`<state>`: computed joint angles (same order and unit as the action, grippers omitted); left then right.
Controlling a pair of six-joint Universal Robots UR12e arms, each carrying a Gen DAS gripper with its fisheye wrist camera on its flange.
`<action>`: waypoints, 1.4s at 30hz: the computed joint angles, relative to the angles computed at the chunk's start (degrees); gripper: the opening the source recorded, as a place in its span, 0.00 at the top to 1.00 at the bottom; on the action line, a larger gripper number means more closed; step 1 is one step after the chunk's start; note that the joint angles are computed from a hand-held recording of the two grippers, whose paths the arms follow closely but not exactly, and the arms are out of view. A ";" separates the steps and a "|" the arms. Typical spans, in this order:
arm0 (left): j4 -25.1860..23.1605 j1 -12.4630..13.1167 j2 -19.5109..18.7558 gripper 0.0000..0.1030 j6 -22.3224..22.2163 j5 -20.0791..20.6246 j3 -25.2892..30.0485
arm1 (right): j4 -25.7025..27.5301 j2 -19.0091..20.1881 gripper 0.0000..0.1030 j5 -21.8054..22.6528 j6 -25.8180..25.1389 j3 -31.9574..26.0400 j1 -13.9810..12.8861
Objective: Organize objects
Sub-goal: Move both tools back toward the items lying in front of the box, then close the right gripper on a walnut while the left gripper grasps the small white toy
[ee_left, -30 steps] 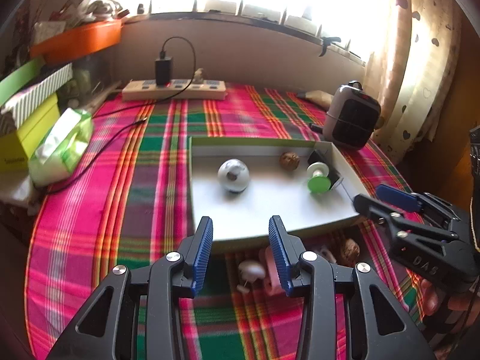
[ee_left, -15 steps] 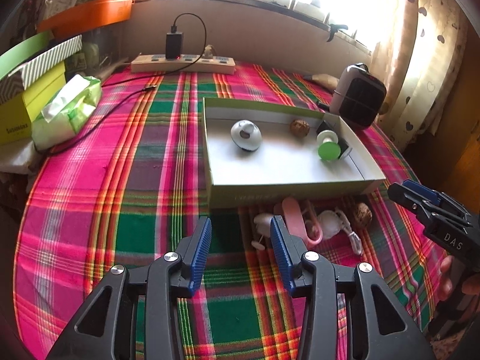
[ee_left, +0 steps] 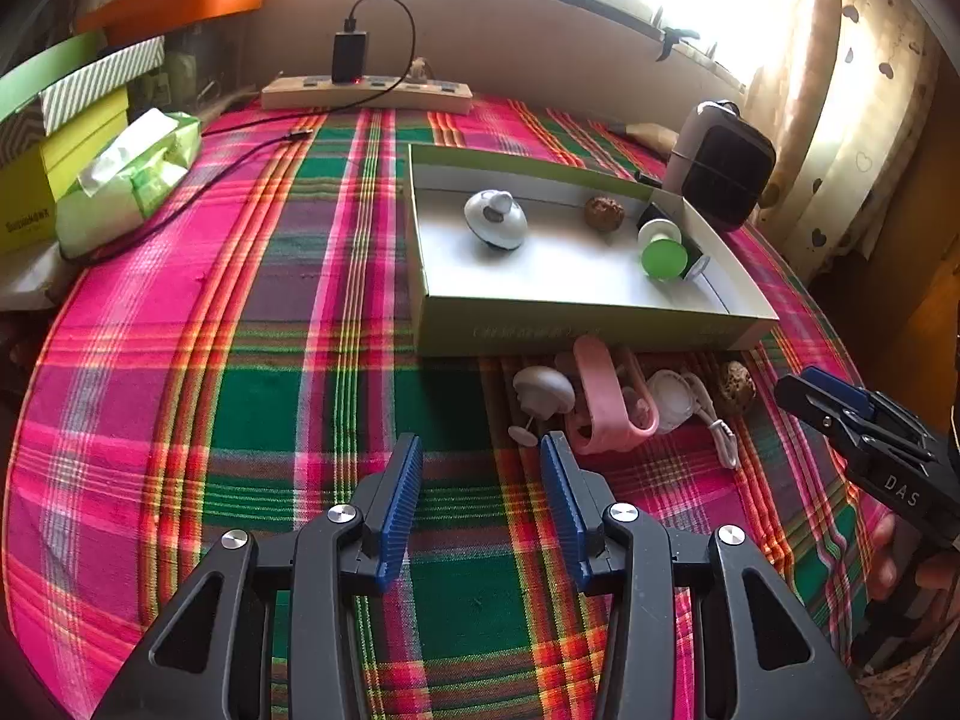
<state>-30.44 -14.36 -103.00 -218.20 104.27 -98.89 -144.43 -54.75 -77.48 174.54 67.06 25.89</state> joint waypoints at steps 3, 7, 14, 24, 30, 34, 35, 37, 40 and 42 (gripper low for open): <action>-0.10 0.11 0.02 0.62 -0.25 -0.32 -0.13 | 0.50 0.37 0.49 0.75 -0.63 -0.52 0.14; 0.28 0.20 0.03 0.62 -0.14 -0.45 -0.29 | 1.71 0.93 0.49 1.08 -1.60 -1.33 0.42; 0.72 0.34 -0.08 0.62 -0.03 -0.80 -0.38 | 3.07 2.02 0.49 0.83 -2.83 -2.97 0.86; 0.41 0.37 -0.19 0.61 0.09 -0.67 -0.10 | 4.63 2.80 0.49 -0.67 -3.71 -4.08 1.22; 0.54 0.52 -0.49 0.61 0.48 -0.95 0.23 | 5.31 2.89 0.52 -1.15 -2.81 -4.22 0.99; 0.57 0.74 -1.02 0.61 0.92 -1.65 0.97 | 5.27 2.75 0.69 -1.43 -3.22 -3.99 0.92; 0.55 0.73 -1.17 0.61 1.00 -1.70 1.15 | 5.19 2.69 0.69 -1.53 -3.28 -3.90 0.91; 0.51 0.79 -1.32 0.61 1.20 -1.89 1.37 | 5.03 2.62 0.69 -1.90 -3.46 -3.76 0.94; 1.08 0.88 -1.43 0.61 1.47 -2.37 1.43 | 5.12 2.60 0.69 -2.10 -3.91 -3.78 1.01; 0.78 0.88 -1.65 0.61 1.96 -2.42 1.79 | 5.09 2.60 0.69 -2.26 -3.99 -3.76 1.04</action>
